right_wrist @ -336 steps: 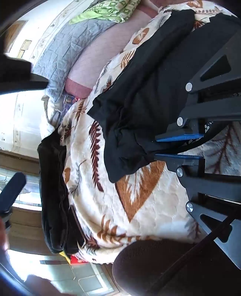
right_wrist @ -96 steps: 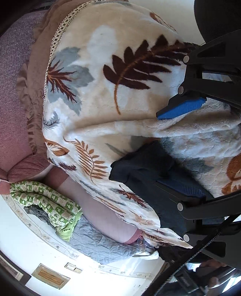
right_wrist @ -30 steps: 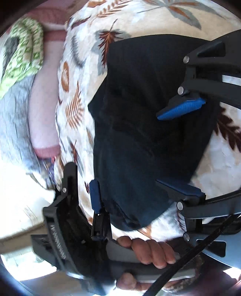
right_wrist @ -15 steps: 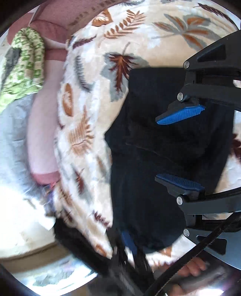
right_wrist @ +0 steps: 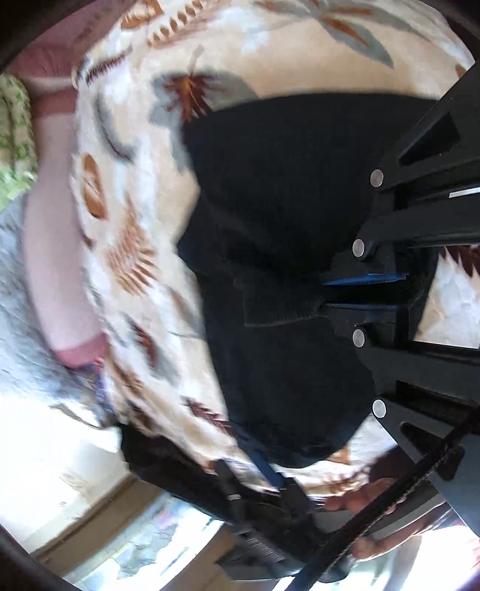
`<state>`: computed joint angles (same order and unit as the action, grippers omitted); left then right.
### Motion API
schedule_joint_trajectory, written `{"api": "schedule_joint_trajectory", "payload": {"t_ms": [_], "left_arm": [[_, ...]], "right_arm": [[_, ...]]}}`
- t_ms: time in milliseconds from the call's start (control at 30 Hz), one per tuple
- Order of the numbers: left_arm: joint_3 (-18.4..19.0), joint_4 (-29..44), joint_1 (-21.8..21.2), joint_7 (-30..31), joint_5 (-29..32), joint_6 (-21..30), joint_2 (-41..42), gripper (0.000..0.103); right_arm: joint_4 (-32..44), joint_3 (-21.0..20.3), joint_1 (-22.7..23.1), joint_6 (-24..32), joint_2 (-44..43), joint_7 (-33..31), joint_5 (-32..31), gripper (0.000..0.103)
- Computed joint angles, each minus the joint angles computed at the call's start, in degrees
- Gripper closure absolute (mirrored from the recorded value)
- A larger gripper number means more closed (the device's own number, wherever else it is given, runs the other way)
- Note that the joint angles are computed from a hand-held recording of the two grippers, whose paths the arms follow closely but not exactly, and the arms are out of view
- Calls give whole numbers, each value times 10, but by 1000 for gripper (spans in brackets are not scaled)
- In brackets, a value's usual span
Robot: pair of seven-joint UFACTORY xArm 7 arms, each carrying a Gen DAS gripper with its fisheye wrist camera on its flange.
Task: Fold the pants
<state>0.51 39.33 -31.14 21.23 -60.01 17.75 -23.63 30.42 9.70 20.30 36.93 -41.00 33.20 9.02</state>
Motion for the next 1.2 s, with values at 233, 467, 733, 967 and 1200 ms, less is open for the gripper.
{"api": "schedule_joint_trajectory", "payload": {"t_ms": [233, 467, 733, 967, 1200], "left_arm": [[3, -20, 6, -39, 31, -31, -17, 27], [30, -34, 5, -61, 31, -23, -32, 27], [-13, -95, 72, -164, 176, -38, -97, 26], [-12, -163, 133, -248, 274, 7, -180, 26], [71, -167, 44, -224, 249, 45, -160, 26]], "right_arm": [[-17, 1, 20, -40, -7, 5, 27, 59], [-28, 10, 18, -62, -42, 34, 8, 59], [-57, -106, 84, -188, 61, -39, 129, 62], [3, -37, 18, -55, 18, -30, 60, 57], [125, -31, 49, -29, 126, -99, 61, 41]]}}
